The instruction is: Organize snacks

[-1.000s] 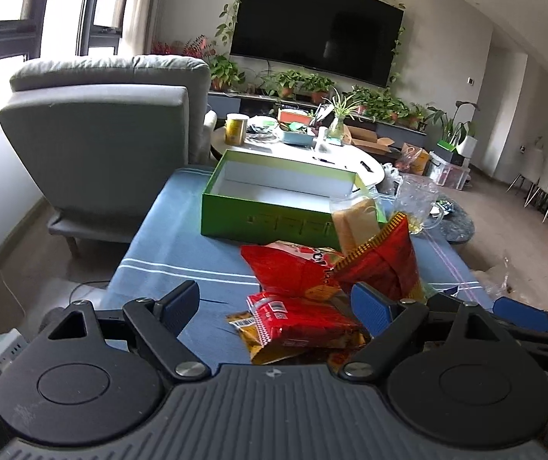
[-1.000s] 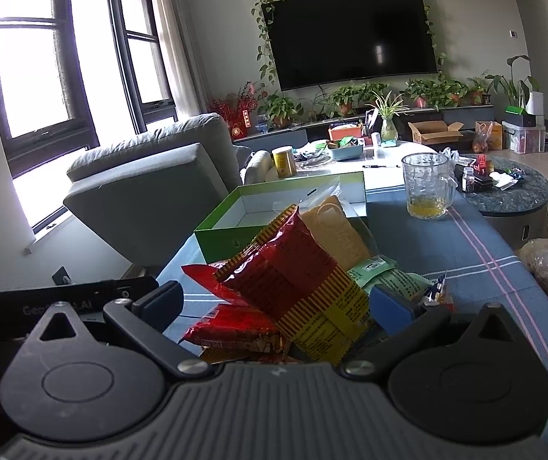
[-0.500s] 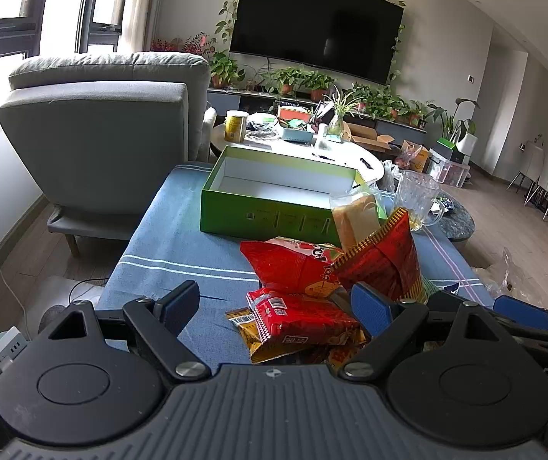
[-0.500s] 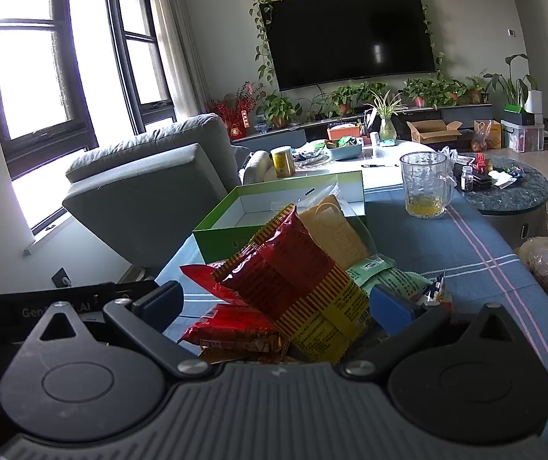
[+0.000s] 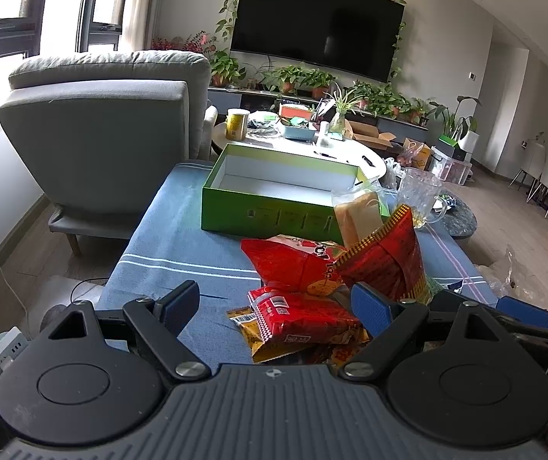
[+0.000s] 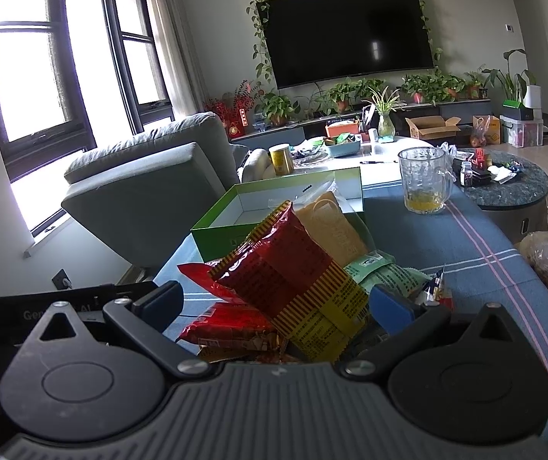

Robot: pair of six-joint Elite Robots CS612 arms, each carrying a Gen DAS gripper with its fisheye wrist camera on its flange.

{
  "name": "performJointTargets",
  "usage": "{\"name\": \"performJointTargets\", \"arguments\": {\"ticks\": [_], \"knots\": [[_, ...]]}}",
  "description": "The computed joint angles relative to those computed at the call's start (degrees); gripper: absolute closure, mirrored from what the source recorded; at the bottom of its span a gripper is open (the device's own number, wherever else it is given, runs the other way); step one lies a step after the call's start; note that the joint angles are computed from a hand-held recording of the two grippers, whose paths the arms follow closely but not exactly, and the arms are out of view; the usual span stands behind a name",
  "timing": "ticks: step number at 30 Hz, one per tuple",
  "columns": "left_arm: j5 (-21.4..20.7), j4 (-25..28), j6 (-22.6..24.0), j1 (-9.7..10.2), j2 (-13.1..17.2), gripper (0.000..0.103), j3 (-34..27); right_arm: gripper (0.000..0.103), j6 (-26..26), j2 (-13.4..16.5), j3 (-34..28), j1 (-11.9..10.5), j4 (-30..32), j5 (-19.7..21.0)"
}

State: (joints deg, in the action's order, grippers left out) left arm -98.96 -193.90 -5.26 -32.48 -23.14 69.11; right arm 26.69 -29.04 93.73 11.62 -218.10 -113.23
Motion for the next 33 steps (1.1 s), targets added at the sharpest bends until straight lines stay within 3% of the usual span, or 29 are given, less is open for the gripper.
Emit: {"name": "performJointTargets", "arguments": {"ticks": [17,22,27,33], "knots": [[0.2,2.0,1.0,-0.15,0.6,0.018,-1.3,0.030,3.3,-0.2,0.6,-0.9,1.5,0.8],[0.9,-0.5,0.0,-0.36,1.2,0.022,-2.0,0.030,6.5,-0.2,1.4,-1.7,1.7,2.1],[0.6,-2.9,3.4,-0.90,2.1,0.022,-3.6,0.030,11.3,-0.3,2.4,-3.5,1.9,8.3],[-1.4,-0.8,5.8,-1.57,3.3,0.022,-6.7,0.030,19.7,-0.5,3.6,-5.6,3.1,15.0]]}}
